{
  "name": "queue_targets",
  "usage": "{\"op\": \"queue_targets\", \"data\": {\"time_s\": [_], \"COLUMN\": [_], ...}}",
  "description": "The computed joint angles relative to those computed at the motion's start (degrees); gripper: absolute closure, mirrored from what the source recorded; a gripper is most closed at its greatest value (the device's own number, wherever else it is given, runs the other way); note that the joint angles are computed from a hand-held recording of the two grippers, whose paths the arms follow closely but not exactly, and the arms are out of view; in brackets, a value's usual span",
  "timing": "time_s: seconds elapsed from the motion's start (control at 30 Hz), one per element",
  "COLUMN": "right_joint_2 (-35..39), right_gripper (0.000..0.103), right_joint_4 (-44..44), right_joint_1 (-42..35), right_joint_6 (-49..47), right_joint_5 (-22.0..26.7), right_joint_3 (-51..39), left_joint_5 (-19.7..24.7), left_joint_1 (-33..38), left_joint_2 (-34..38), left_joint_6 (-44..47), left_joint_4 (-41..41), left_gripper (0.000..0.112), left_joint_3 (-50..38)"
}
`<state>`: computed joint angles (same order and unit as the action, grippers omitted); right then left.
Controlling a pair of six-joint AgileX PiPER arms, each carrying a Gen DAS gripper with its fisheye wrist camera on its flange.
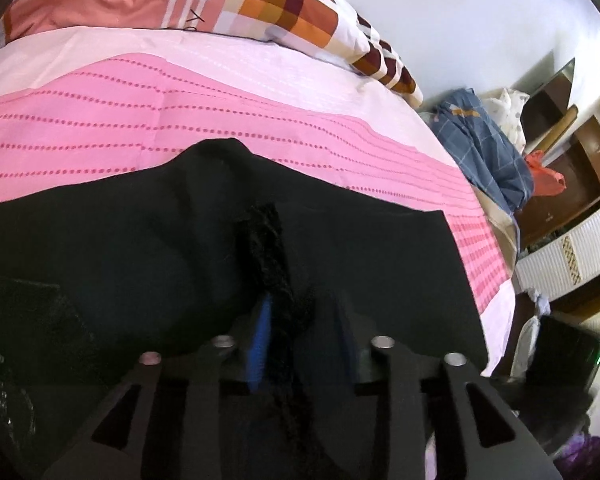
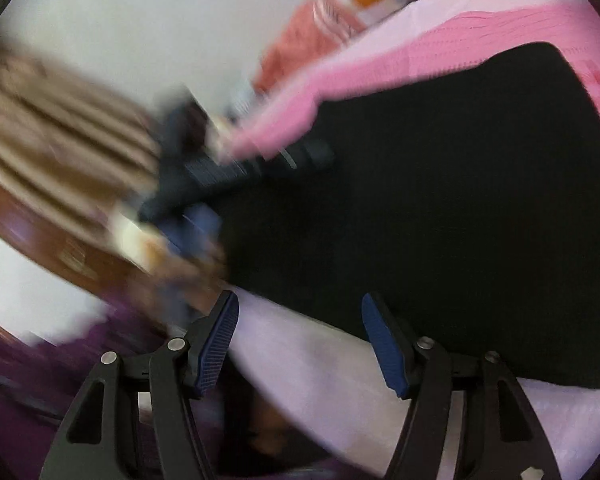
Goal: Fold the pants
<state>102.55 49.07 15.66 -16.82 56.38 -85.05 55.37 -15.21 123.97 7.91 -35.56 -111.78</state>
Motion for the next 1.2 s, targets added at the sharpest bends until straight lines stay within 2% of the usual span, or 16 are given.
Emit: {"op": "queue_targets", "data": {"time_s": [0.03, 0.13, 0.17, 0.23, 0.33, 0.4, 0.5, 0.53, 0.57, 0.7, 0.77, 0.83, 0.97, 1.03, 1.07, 1.2], "right_joint_2": [-0.73, -0.27, -0.19, -0.47, -2.21, -2.81, -1.39, -1.05, -0.04, 6.14, 6.81, 6.55, 8.60, 10.37, 10.56, 11.63], "right_gripper": [0.051, 0.051, 0.051, 0.051, 0.051, 0.051, 0.051, 0.055, 0.062, 0.070, 0.071, 0.071, 0.070, 0.066, 0.063, 0.062], "right_joint_4": [-5.42, -14.14, -16.13, -14.66, -7.02, 0.55, 3.27, 2.34, -0.88, -20.05, -20.57, -16.49, -15.72, -15.31, -14.76, -13.79], "right_joint_1": [2.19, 5.40, 6.02, 5.40, 2.89, 0.65, 1.38, 2.06, 3.84, 11.43, 12.05, 10.63, 10.56, 10.86, 11.02, 11.72], "right_joint_6": [1.70, 6.06, 7.43, 7.93, 5.02, 2.93, 4.03, 4.65, 6.11, 13.56, 15.05, 14.07, 16.05, 18.18, 18.81, 21.52], "right_joint_5": [-1.98, -1.31, -1.28, -0.93, -1.86, -2.14, -4.29, -4.88, -5.18, -0.40, -0.07, -0.70, 2.60, 4.19, 4.32, 4.30], "right_joint_3": [-0.83, -4.81, -5.52, -5.82, -4.37, -3.08, -3.84, -4.04, -5.15, -13.93, -16.77, -17.85, -24.97, -27.98, -27.90, -27.53], "left_joint_5": [-0.97, -3.27, -3.52, -3.60, -3.47, -4.26, -4.87, -5.36, -5.72, -4.96, -3.50, -1.17, 1.88, 3.50, 6.24, 12.28], "left_joint_1": [0.16, 1.27, 1.95, 3.97, 7.08, 9.75, 13.29, 14.38, 15.59, 21.60, 25.02, 29.25, 34.03, 36.38, 37.90, 36.79], "left_joint_2": [-1.01, -4.56, -5.56, -8.39, -13.27, -16.89, -21.68, -23.26, -24.58, -27.20, -27.19, -26.36, -23.35, -21.14, -19.00, -11.74], "left_joint_6": [0.14, -0.54, -0.46, -0.06, -0.09, 1.88, 2.76, 2.85, 3.57, 5.78, 7.45, 10.78, 14.52, 16.82, 19.43, 20.11], "left_joint_4": [0.04, 1.19, 0.77, 0.02, 1.04, -0.41, 0.71, 1.60, 1.64, 1.37, -0.45, -3.22, -2.46, -3.64, -5.95, -1.52], "left_gripper": [0.068, 0.055, 0.054, 0.052, 0.043, 0.042, 0.040, 0.040, 0.040, 0.040, 0.040, 0.040, 0.040, 0.040, 0.040, 0.040], "left_joint_3": [1.32, 4.84, 5.71, 8.09, 12.47, 16.70, 21.87, 23.60, 25.18, 28.88, 29.74, 30.14, 28.21, 26.82, 25.26, 17.87]}}
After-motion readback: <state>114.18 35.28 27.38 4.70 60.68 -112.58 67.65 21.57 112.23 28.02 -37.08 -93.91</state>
